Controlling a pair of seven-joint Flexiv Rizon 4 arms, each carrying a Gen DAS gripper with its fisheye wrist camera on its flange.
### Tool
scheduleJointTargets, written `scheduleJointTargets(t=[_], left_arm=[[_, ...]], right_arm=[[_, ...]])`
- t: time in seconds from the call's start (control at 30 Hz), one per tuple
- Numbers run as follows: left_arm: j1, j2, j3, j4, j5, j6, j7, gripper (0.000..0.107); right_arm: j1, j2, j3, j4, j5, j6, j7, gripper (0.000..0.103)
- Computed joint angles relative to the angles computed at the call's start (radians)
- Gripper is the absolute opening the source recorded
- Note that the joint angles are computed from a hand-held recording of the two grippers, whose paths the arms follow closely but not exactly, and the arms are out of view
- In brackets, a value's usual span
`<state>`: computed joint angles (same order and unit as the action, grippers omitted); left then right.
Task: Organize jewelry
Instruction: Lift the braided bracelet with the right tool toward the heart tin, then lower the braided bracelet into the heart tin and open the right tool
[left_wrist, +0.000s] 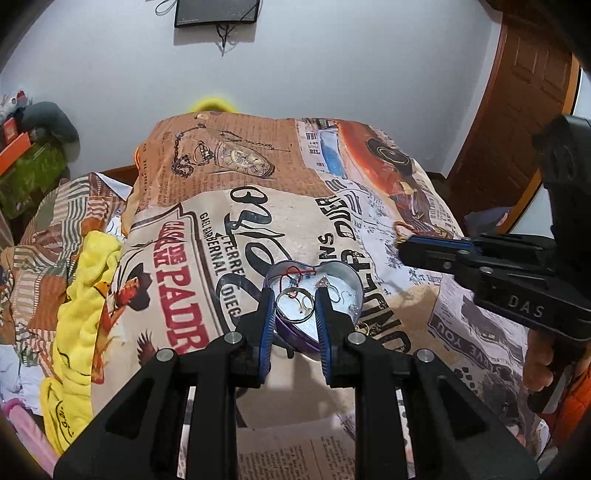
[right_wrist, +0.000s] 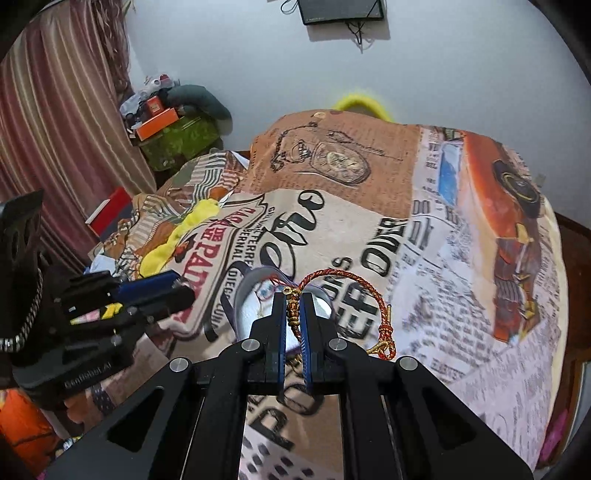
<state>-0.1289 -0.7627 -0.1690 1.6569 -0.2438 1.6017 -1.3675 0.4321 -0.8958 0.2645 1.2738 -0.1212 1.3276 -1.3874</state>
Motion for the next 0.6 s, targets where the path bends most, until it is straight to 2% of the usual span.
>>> scheduleJointTargets(t=[0.37,0.6], left_arm=[[0.018,-0.072,-0.024,-0.079,-0.007,-0.082,0.054,0.021],[0.020,-0.110,-0.036,-0.124,-0.024,-0.131,0.085,0.021]], right_arm=[[0.019,-0.126,0.037,-0.245,0.054,-0.220,-0.052,0.006],[0.043,-0.172,0.018,-0.342,0.109,-0.313,-0.087,0.006]])
